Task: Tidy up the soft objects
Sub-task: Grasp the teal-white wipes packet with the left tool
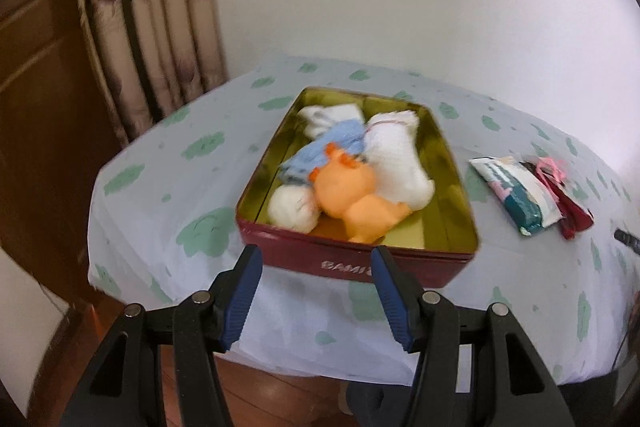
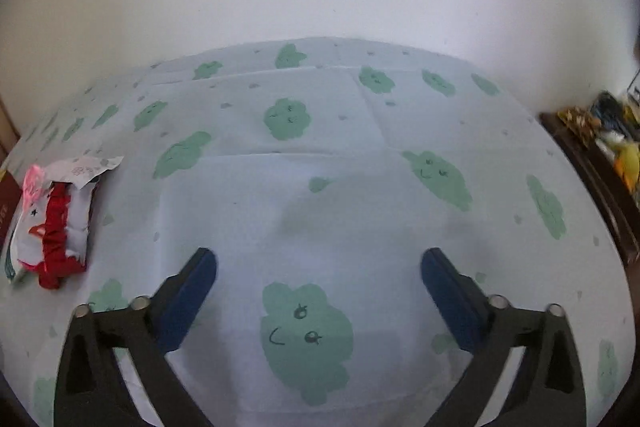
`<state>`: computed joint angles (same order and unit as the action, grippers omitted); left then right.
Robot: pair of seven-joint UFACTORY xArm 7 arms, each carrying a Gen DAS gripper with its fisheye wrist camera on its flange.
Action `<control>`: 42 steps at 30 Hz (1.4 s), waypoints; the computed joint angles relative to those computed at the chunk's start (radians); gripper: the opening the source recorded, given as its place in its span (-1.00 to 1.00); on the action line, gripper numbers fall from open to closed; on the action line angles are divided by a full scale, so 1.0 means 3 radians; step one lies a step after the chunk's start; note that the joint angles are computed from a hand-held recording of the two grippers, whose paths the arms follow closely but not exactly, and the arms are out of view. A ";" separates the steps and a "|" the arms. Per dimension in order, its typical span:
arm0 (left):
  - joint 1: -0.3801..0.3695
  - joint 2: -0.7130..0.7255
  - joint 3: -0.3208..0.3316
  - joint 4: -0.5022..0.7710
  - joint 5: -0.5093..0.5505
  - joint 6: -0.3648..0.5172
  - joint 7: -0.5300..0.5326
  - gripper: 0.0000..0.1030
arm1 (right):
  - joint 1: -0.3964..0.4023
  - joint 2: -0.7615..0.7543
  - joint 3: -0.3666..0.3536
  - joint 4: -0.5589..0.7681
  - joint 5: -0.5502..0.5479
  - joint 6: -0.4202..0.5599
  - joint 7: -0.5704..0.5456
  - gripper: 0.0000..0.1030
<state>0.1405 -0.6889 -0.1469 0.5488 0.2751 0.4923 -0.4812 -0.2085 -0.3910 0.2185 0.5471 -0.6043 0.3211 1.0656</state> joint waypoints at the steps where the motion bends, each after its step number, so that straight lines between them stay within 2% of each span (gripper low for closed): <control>1: -0.0035 -0.0012 -0.0023 0.0011 0.0009 -0.0006 0.0022 0.12 | 0.0053 0.0031 -0.0052 0.0006 0.0063 -0.0016 -0.0073 0.99; 3: -0.0183 -0.0007 0.0020 0.0033 -0.0061 -0.0018 0.0126 0.12 | 0.0074 -0.0001 -0.0070 -0.0027 0.0086 -0.0065 -0.0116 0.99; 6: -0.0566 0.0102 0.0191 0.0142 -0.0364 0.0018 0.0415 0.12 | 0.0258 0.0070 -0.0200 -0.0019 0.0346 -0.0052 -0.0432 0.99; 8: -0.0808 0.0237 0.0290 0.0263 -0.0621 0.0038 0.0592 0.12 | 0.0204 0.0160 -0.0157 0.0043 0.0318 -0.0024 -0.0461 1.00; 14: -0.1244 0.0867 0.0371 0.0818 -0.1231 0.0110 0.1007 0.12 | 0.0209 0.0103 -0.0183 -0.0044 0.0374 -0.0203 -0.0541 0.99; 16: -0.1385 0.1177 0.0453 0.1100 -0.1549 0.0177 0.1194 0.12 | 0.0222 0.0081 -0.0216 -0.0091 0.0464 -0.0297 -0.0611 0.99; 21: -0.1348 0.1845 0.0439 0.1713 -0.2136 0.0327 0.1374 0.12 | 0.0240 0.0061 -0.0254 -0.0151 0.0705 -0.0462 -0.0841 0.99; 23: -0.1278 0.2152 0.0472 0.2000 -0.2575 0.0537 0.1561 0.12 | 0.0259 0.0059 -0.0268 -0.0166 0.0803 -0.0511 -0.0944 0.99; 25: -0.1152 0.2434 0.0450 0.2258 -0.2784 0.0726 0.1481 0.12 | 0.0300 0.0061 -0.0304 -0.0182 0.0916 -0.0562 -0.1067 0.99; 27: -0.1050 0.2626 0.0400 0.2447 -0.2757 0.0815 0.1334 0.12 | 0.0323 0.0057 -0.0316 -0.0197 0.1017 -0.0596 -0.1166 0.99; 30: -0.0939 0.2916 0.0330 0.2779 -0.2503 0.1059 0.1071 0.12 | 0.0359 0.0055 -0.0336 -0.0208 0.1155 -0.0630 -0.1304 0.99; 32: -0.0852 0.3080 0.0260 0.2965 -0.2519 0.1234 0.1030 0.12 | 0.0384 0.0062 -0.0351 -0.0211 0.1238 -0.0651 -0.1391 0.99; 36: -0.0713 0.3228 0.0126 0.3097 -0.2797 0.1202 0.1137 0.28 | 0.0411 0.0061 -0.0361 -0.0225 0.1370 -0.0691 -0.1519 0.99; 39: -0.0704 0.3327 0.0092 0.3197 -0.2813 0.1229 0.1099 0.35 | 0.0427 0.0054 -0.0365 -0.0237 0.1453 -0.0711 -0.1590 1.00; 40: -0.0697 0.3335 0.0075 0.3192 -0.2852 0.1195 0.1101 0.47 | 0.0428 0.0055 -0.0362 -0.0237 0.1475 -0.0713 -0.1608 1.00; 42: -0.0679 0.3322 0.0034 0.3145 -0.2966 0.1079 0.1178 0.52 | 0.0441 0.0056 -0.0370 -0.0240 0.1518 -0.0724 -0.1652 1.00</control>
